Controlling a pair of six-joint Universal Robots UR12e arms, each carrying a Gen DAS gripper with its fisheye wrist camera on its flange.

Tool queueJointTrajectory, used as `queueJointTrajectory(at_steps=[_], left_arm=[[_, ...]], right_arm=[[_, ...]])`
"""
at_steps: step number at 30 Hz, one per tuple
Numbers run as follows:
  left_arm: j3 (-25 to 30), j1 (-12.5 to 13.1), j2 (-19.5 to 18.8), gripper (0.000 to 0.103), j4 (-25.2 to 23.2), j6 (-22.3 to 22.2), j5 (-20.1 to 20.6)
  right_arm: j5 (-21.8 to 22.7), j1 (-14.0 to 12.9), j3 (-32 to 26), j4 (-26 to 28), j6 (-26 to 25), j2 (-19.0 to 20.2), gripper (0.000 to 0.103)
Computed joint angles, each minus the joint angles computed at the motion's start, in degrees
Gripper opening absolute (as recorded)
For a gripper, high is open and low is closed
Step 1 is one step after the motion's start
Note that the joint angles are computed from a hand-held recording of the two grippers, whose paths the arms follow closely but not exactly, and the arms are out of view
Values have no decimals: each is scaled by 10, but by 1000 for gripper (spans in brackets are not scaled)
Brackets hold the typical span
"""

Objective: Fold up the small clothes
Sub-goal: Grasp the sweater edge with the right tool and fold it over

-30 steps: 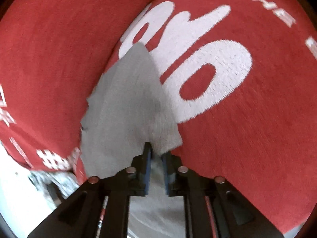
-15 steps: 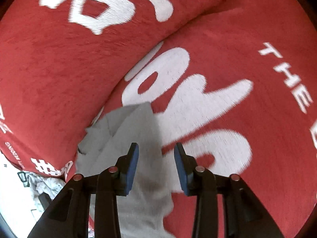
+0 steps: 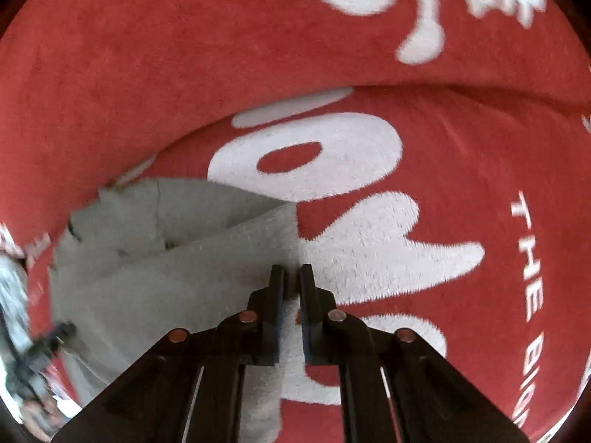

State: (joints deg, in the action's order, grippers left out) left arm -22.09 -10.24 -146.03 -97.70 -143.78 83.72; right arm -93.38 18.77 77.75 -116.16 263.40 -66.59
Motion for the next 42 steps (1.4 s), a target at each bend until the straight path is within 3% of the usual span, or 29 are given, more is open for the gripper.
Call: queueJointTrajectory(at_steps=[3, 8, 13, 17, 20, 23, 28, 33, 42], left_arm=[[6, 1, -1, 57, 3, 9, 7], [56, 10, -16, 57, -42, 22, -10], [-4, 8, 12, 57, -15, 43, -1], [-38, 6, 22, 57, 22, 24, 27], [-14, 12, 9, 64, 0, 1, 16], [1, 14, 2, 64, -9, 3, 22], [3, 12, 4, 64, -14, 13, 40], [22, 12, -1, 64, -36, 8, 48], [-13, 8, 23, 64, -30, 4, 57]], right_arm=[[-11, 7, -8, 14, 36, -6, 9], [-14, 24, -12, -25, 42, -14, 9], [3, 35, -26, -53, 31, -1, 9], [27, 37, -53, -26, 32, 24, 9], [42, 41, -47, -7, 43, 27, 4], [34, 43, -25, -40, 68, 16, 3], [44, 41, -56, 7, 58, 24, 5], [53, 40, -66, 10, 69, 27, 8], [72, 40, -73, -9, 75, 33, 8]])
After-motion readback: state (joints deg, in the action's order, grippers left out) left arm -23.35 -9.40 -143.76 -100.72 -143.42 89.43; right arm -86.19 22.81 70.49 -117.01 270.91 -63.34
